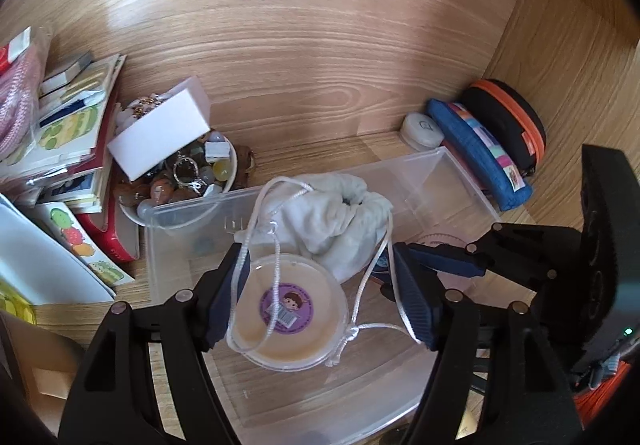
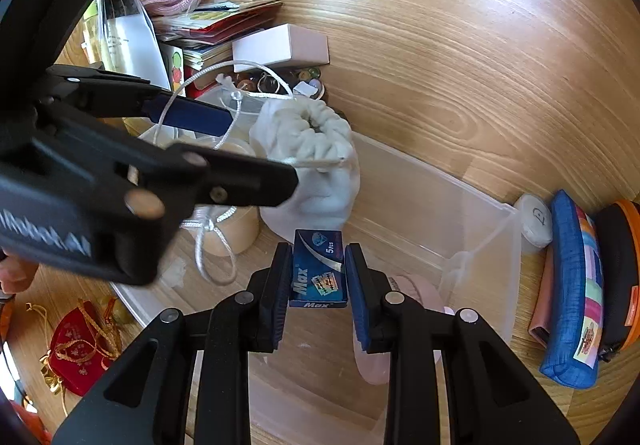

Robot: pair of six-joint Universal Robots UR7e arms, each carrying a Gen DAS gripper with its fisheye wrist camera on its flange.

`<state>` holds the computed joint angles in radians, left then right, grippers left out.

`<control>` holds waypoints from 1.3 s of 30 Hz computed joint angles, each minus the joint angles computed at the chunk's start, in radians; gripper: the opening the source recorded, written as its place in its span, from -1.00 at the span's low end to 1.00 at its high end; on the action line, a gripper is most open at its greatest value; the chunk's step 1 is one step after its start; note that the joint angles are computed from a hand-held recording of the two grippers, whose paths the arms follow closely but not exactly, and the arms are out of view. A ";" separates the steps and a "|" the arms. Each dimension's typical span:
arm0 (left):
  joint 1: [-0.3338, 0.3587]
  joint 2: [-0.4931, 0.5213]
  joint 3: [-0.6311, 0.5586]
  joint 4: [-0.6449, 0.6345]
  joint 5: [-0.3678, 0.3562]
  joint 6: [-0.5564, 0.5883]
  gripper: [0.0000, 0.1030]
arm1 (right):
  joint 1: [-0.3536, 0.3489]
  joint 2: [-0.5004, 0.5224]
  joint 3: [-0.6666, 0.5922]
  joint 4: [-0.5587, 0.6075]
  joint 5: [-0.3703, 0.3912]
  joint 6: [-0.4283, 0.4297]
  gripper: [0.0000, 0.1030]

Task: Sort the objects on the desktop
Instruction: 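Open both grippers to release the pouch and card box into the bin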

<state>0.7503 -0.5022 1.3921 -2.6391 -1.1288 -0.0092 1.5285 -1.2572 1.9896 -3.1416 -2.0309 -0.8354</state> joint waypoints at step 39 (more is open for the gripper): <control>-0.069 -0.114 0.164 -0.144 0.090 -0.002 0.74 | 0.047 -0.050 0.059 -0.118 -0.052 -0.031 0.18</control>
<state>0.6818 -0.6162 1.5561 -2.7826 -1.0389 -0.0114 1.5752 -1.3075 2.0490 -3.2599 -2.0828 -0.8660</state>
